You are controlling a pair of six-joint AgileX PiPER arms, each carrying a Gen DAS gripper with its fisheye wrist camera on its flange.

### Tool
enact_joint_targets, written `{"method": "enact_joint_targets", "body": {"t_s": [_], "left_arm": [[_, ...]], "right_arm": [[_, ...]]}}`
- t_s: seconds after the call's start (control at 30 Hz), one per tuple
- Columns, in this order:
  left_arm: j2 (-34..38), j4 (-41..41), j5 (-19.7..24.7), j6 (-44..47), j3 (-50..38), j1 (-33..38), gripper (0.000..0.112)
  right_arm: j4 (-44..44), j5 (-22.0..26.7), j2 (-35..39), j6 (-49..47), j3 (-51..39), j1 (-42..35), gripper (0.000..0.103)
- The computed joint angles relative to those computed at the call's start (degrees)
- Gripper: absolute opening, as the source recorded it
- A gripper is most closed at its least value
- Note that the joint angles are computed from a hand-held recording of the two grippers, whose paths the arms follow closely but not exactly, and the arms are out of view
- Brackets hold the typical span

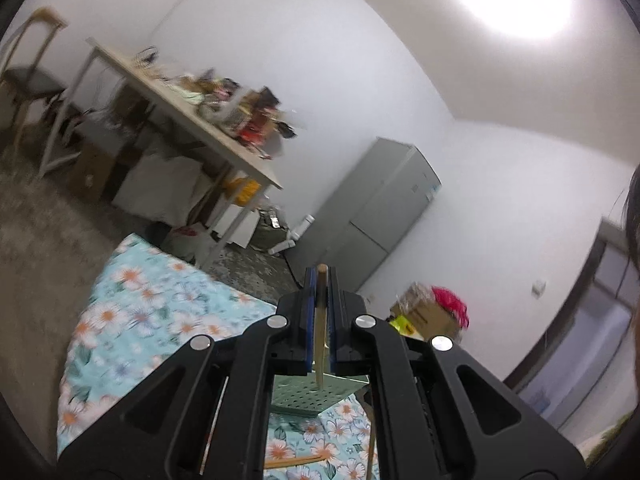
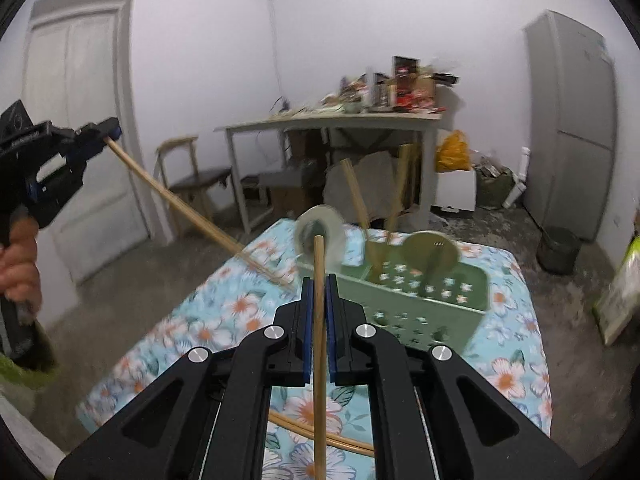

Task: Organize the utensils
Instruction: 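Grasp and lift another chopstick with the right tool while the left tool holds its chopstick, then lower the left tool's chopstick into the caddy and open it while the right tool holds its chopstick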

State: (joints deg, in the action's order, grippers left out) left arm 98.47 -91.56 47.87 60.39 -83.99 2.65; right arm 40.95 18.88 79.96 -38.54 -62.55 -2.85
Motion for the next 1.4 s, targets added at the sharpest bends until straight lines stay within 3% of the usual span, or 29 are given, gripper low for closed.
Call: {"method": "enact_joint_targets", "body": {"t_s": [0.33,0.6,0.77,0.93,1.1,1.17,1.2,1.23,1.4], "left_arm": [[7.32,16.11,-12.11,-9.9,-19.75,-14.5,0.004],[13.11,34.11,-21.41,-20.21,-33.02,-22.89,0.004],[20.18,52.61,-21.45,-35.77,-42.33,-26.81,0.004],[29.06,70.72,-15.33,-52.05,-54.91,-29.12,0.004],[36.05,72.74,-6.58,-57.5,-66.11,-28.55,0.004],[35.77,71.4,-5.96,-58.11,-65.13,-28.05,0.006],[34.65,70.38,-6.96,-57.59,-62.84,-27.87,0.013],[32.84,68.87,-8.9,-56.53,-59.17,-27.62,0.023],[23.84,62.54,-17.8,-50.17,-42.23,-26.86,0.044]], "right_arm": [[26.22,4.61,-1.88,-23.28,4.09,-10.1,0.006],[37.79,10.92,-0.09,-34.41,4.74,-16.06,0.006],[41.12,14.2,1.73,-37.86,4.1,-18.79,0.006],[42.58,16.85,3.08,-39.34,3.29,-20.66,0.006],[43.21,18.52,3.42,-39.99,2.98,-21.67,0.006],[43.34,19.28,3.72,-39.91,2.44,-22.17,0.006],[43.42,19.34,3.66,-40.0,2.14,-22.33,0.006],[43.43,19.44,3.73,-40.0,1.76,-22.44,0.006],[43.77,21.9,5.04,-38.55,-2.56,-23.11,0.006]]}}
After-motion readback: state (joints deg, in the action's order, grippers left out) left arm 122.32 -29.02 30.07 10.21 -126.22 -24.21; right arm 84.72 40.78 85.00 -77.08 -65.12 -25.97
